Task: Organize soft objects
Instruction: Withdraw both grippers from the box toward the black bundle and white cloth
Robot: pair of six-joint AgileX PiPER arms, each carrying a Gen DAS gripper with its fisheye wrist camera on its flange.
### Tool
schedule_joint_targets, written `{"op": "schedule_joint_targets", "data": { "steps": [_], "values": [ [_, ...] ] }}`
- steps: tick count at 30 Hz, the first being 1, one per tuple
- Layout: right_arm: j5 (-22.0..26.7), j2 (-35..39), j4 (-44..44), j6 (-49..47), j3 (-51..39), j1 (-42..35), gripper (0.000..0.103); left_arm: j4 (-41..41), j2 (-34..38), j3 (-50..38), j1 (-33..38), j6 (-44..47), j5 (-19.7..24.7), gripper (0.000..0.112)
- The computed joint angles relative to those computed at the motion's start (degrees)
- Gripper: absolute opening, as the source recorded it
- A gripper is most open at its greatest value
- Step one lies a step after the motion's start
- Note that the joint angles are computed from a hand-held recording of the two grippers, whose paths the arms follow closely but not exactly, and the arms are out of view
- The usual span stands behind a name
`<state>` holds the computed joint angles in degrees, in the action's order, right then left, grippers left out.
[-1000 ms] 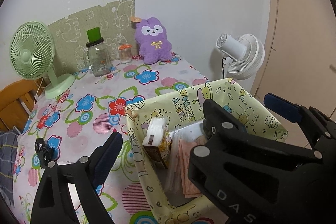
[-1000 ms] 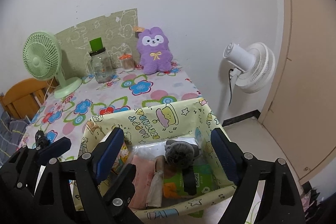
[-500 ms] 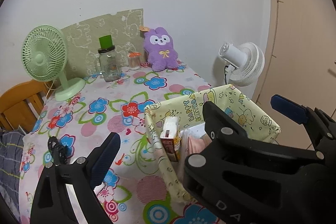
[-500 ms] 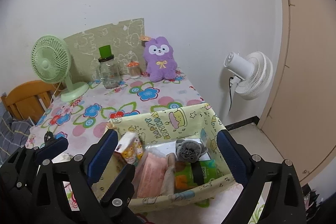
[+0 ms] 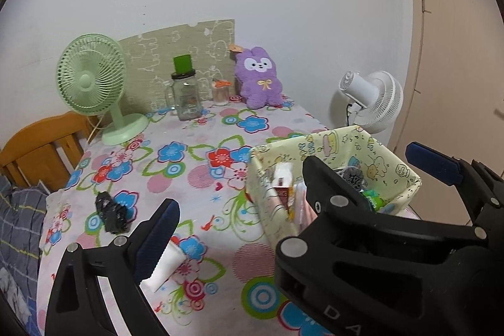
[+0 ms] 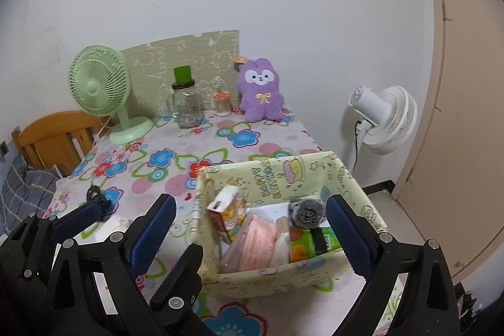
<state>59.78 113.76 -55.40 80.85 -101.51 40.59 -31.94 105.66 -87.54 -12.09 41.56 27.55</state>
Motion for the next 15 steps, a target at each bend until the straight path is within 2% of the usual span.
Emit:
{"op": "schedule_joint_targets", "data": {
  "steps": [12,15],
  "values": [
    [1.94,5.25,1.13,-3.71,-9.41,3.10,0.098,-3.62,-2.01,2.39,5.17,4.63,0.03,0.098],
    [1.93,6.37,1.38,-4.22,-11.48,3.94,0.098,-5.03,-2.85,3.53,6.32,6.51,-1.29,0.098]
  ]
}}
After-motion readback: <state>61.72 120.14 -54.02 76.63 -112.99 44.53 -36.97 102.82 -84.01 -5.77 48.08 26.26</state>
